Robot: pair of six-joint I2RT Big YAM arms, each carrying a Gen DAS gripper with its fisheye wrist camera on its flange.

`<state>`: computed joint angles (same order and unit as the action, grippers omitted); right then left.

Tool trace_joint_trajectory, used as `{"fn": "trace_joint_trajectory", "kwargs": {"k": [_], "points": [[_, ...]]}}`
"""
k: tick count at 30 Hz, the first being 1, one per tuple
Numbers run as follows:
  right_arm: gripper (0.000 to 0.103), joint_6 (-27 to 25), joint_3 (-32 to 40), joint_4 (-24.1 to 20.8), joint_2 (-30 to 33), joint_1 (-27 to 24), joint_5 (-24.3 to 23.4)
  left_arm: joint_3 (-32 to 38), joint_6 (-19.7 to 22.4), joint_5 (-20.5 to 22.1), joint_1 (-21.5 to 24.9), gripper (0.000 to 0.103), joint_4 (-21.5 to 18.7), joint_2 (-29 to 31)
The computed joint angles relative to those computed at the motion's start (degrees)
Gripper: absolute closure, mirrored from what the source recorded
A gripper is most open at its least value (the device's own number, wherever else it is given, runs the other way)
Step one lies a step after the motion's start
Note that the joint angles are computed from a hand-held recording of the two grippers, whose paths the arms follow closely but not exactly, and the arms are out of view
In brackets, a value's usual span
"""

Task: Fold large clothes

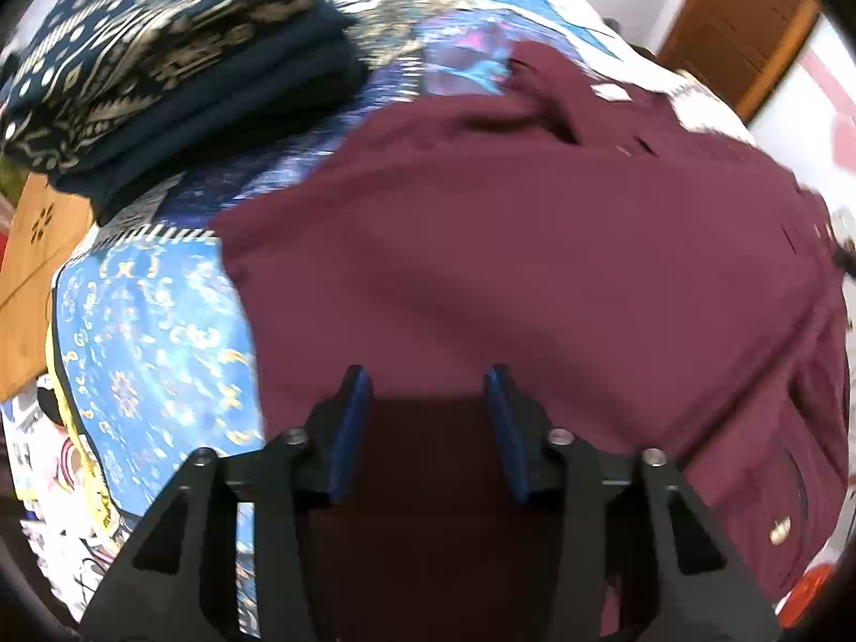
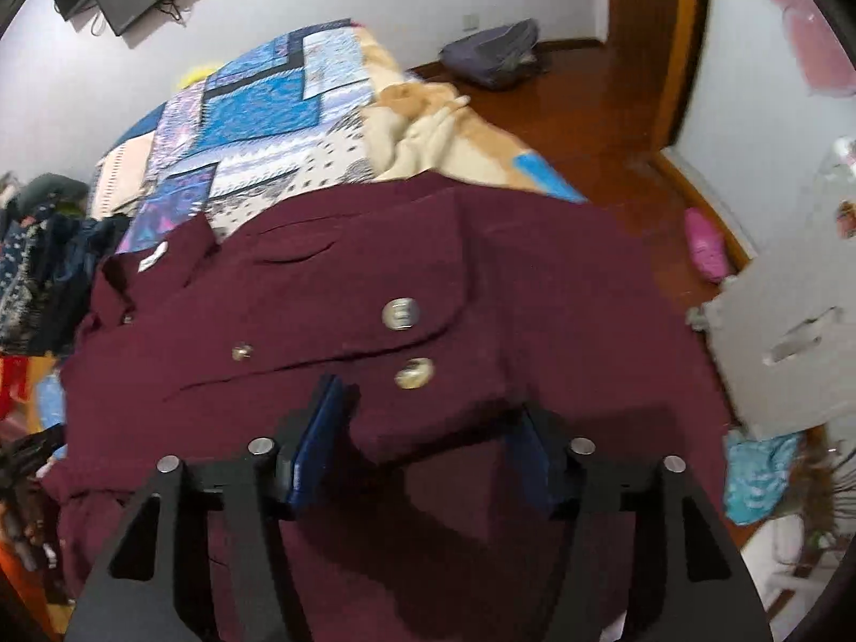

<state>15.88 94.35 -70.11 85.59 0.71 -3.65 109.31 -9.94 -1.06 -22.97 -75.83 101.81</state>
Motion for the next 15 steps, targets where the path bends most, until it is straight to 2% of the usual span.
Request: {"fn": "trace_joint_trajectory", "kwargs": {"k": [3, 5, 7, 8, 11, 15], "points": [[0.045, 0.8, 0.8, 0.5, -1.0, -0.7, -1.0, -2.0, -0.5, -2.6, -1.9, 0.056, 0.6, -1.2], [0.043, 1.7, 1.4, 2.3, -1.5, -0.5, 0.9, -3.5, -1.0, -4.3, -3.0, 0.056, 1.1, -2.3], [0.026, 2.2, 1.0, 4.4, -1.6, 0.0, 2.6, -5.7, -1.3, -5.1, -3.6, 0.056, 1.5, -4.1], [0.025, 2.6, 0.6, 5.3, -1.6, 0.1, 3.2, -6.1, -1.0, -5.2, -3.2, 0.055, 1.3, -4.8], [0.025, 3.1, -1.2, 5.8, -1.3, 0.0, 2.3, -6.3, -2.0, -5.7, -3.1, 0.049, 0.6, -6.2], [0.025, 5.3, -5.7, 5.0, -1.8, -1.3, -1.8, -2.6, -2.5, -8.1, -3.2, 0.047, 0.5, -5.3]]}}
